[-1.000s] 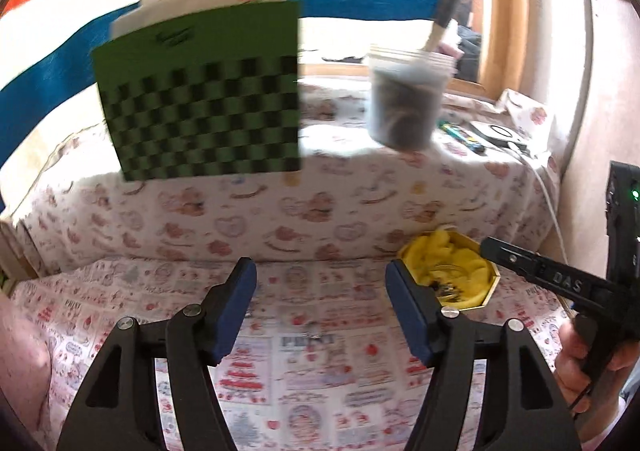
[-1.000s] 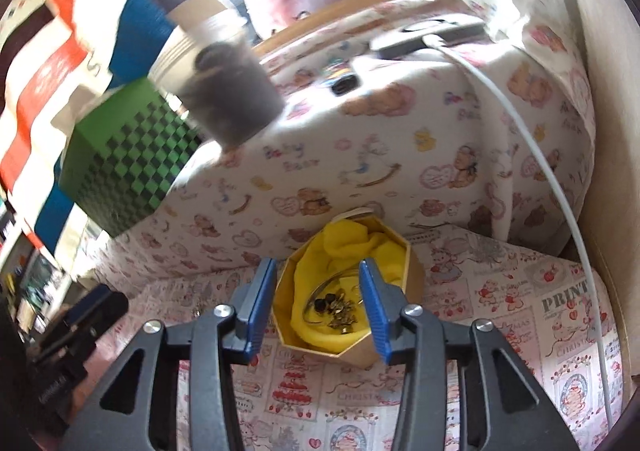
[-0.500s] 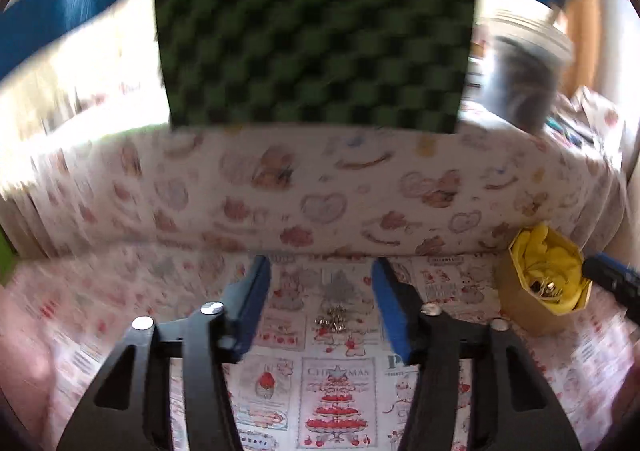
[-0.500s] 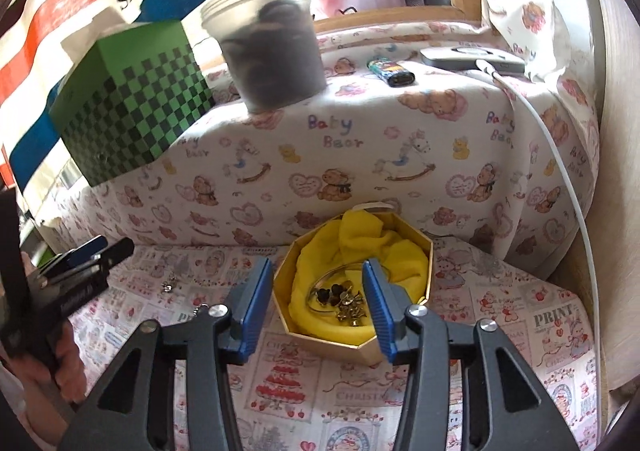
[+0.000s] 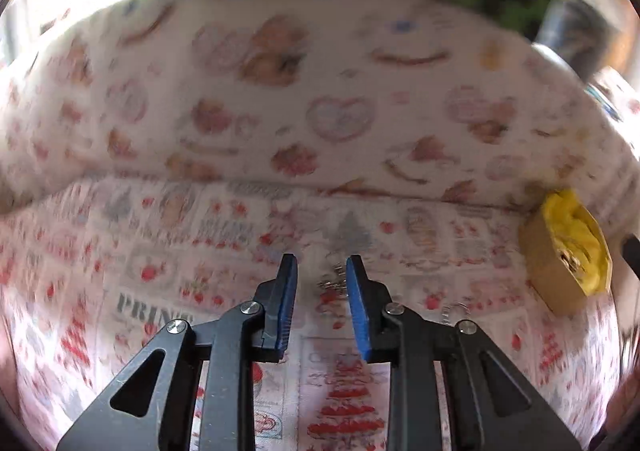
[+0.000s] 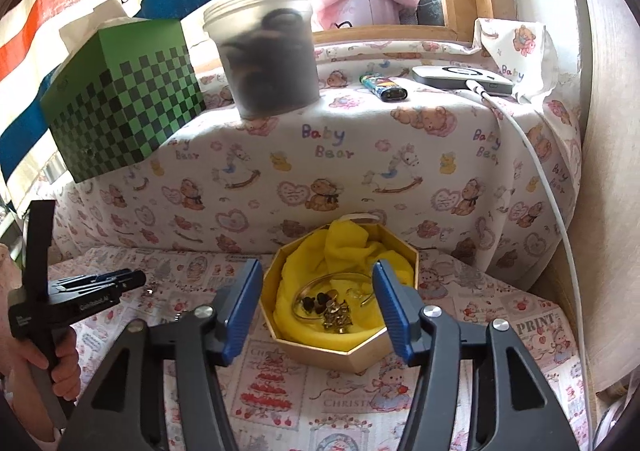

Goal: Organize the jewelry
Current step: 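Grasp a silver chain charm with the left tool while the right moves toward a silver ring, then grasp the small silver ring with the right tool while the left holds the charm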

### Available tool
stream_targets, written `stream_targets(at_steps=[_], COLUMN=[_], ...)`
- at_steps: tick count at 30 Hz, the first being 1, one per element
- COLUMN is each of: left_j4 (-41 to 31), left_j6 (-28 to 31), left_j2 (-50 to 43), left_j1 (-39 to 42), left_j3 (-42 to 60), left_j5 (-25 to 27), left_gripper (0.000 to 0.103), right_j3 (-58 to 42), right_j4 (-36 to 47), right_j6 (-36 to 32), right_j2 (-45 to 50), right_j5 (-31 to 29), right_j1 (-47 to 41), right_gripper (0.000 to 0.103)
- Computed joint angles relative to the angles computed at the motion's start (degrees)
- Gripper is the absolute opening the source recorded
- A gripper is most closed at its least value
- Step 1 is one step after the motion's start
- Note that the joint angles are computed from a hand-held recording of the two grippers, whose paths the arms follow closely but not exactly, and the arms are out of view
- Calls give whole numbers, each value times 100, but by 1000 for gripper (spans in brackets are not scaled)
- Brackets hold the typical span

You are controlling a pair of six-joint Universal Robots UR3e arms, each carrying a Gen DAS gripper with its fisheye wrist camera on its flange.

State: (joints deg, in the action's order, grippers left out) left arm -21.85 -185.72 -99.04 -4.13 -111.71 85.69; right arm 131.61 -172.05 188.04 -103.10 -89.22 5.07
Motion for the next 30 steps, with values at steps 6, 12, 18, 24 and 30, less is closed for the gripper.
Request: stream_targets(at_steps=[6, 12, 18, 24, 30], left_j4=[-11, 152, 115, -87, -152], left_j6=[90, 30, -134, -263, -365], left_j2=[-221, -554, 272, 1626, 2166], left_j1=[-181, -665, -690, -368, -545], left_j3=[130, 398, -47, -591, -719], left_j5=[92, 483, 263, -214, 18], left_gripper=[23, 8, 8, 8, 8], right_j3=[-37, -63, -61, -124, -361], right_j4=[109, 144, 146, 185, 646], right_j6=[24, 51, 55, 59, 137], right_j2=[-23, 0, -30, -115, -144], right_j5=[112, 49, -1, -9, 246], right_j1=[-75, -35, -10, 167, 445], right_gripper=[55, 55, 55, 55, 55])
